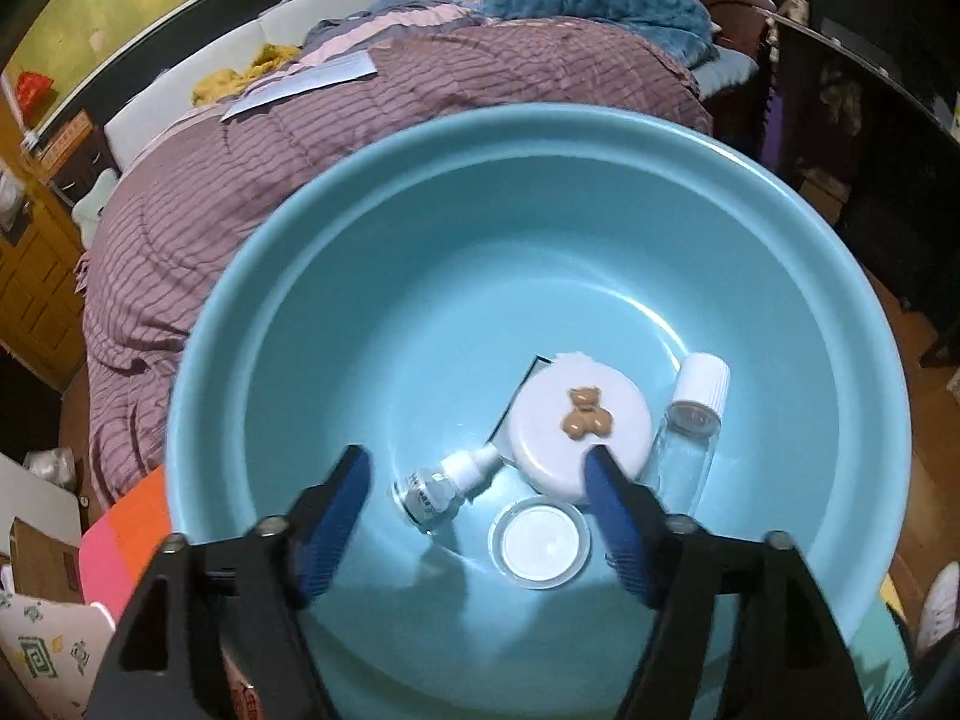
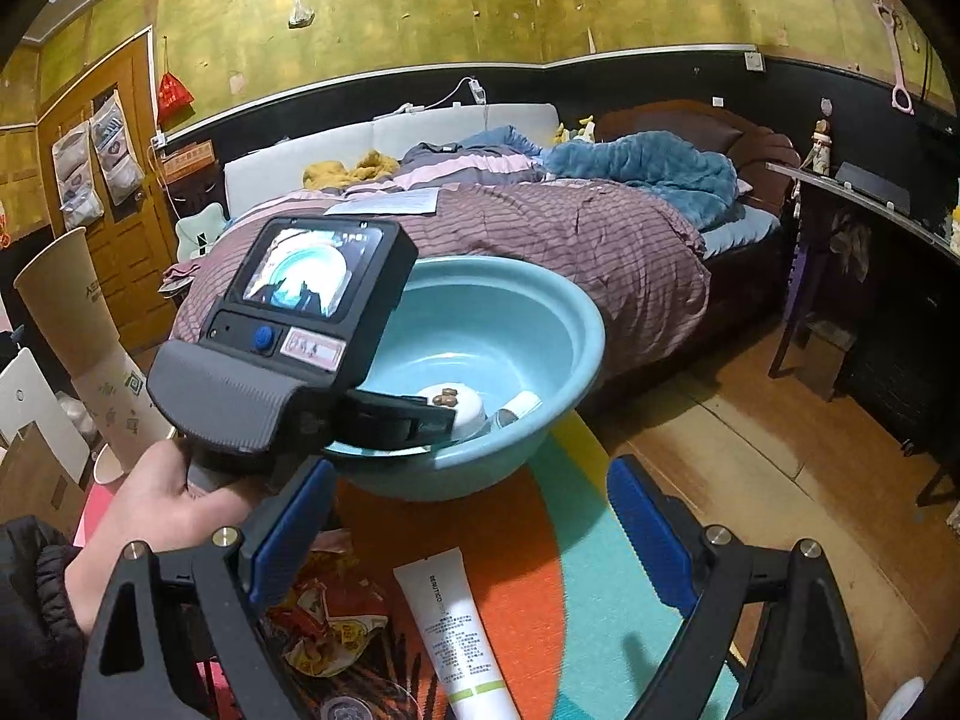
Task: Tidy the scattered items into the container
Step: 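Carry the white dropper bottle into the basin and open the left gripper, then move both grippers back toward the clear cup on the table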
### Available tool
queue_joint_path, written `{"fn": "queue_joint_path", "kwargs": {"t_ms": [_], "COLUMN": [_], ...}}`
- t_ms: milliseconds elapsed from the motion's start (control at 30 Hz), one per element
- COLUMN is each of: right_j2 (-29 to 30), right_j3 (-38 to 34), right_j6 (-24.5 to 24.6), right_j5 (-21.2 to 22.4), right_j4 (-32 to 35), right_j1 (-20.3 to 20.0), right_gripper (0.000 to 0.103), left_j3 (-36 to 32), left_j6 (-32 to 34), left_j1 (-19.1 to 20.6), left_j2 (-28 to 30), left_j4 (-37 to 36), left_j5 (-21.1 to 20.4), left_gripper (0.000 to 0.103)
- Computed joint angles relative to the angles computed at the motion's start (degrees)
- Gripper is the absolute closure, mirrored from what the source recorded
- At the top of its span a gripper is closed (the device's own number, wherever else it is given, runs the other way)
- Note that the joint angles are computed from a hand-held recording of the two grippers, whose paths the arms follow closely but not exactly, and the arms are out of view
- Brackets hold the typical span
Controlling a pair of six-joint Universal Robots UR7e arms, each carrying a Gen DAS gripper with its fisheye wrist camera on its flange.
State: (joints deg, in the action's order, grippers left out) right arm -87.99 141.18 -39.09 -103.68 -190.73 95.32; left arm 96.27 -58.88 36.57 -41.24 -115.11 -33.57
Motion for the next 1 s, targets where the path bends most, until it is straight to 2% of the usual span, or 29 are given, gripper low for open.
{"fn": "queue_joint_path", "kwargs": {"t_ms": [133,233,333,567,767,900,1000], "right_j2": [0.09,-0.68,-2.0,-7.04,-13.99,-22.51,-27.15], "right_j3": [0.07,0.39,1.02,4.03,7.38,10.12,11.93], "right_j6": [-0.25,-0.31,-0.07,-0.02,-0.61,-2.89,-4.35], "right_j5": [-0.28,-0.5,-0.25,-0.33,-0.56,1.68,3.75], "right_j4": [0.15,1.0,1.48,4.04,7.64,15.14,19.45], "right_j1": [-0.08,0.2,0.39,1.39,1.67,0.07,-1.48], "right_gripper": [0.008,0.008,0.008,0.008,0.008,0.008,0.008], "left_j3": [0.55,2.38,4.29,6.67,12.72,18.72,22.46], "left_j6": [-0.2,0.79,1.86,-0.32,-2.61,-4.73,-7.97], "left_j1": [-0.09,-0.94,-2.79,-7.92,-12.39,-15.33,-17.61], "left_j2": [-0.97,-2.3,-3.79,-6.61,-11.13,-14.78,-16.92], "left_j4": [-0.46,-3.73,-6.01,-3.36,-4.18,-8.19,-7.85], "left_j5": [-1.69,-2.13,-1.57,-0.38,-1.35,-3.2,-3.44], "left_gripper": [0.017,0.017,0.017,0.017,0.017,0.016,0.016]}}
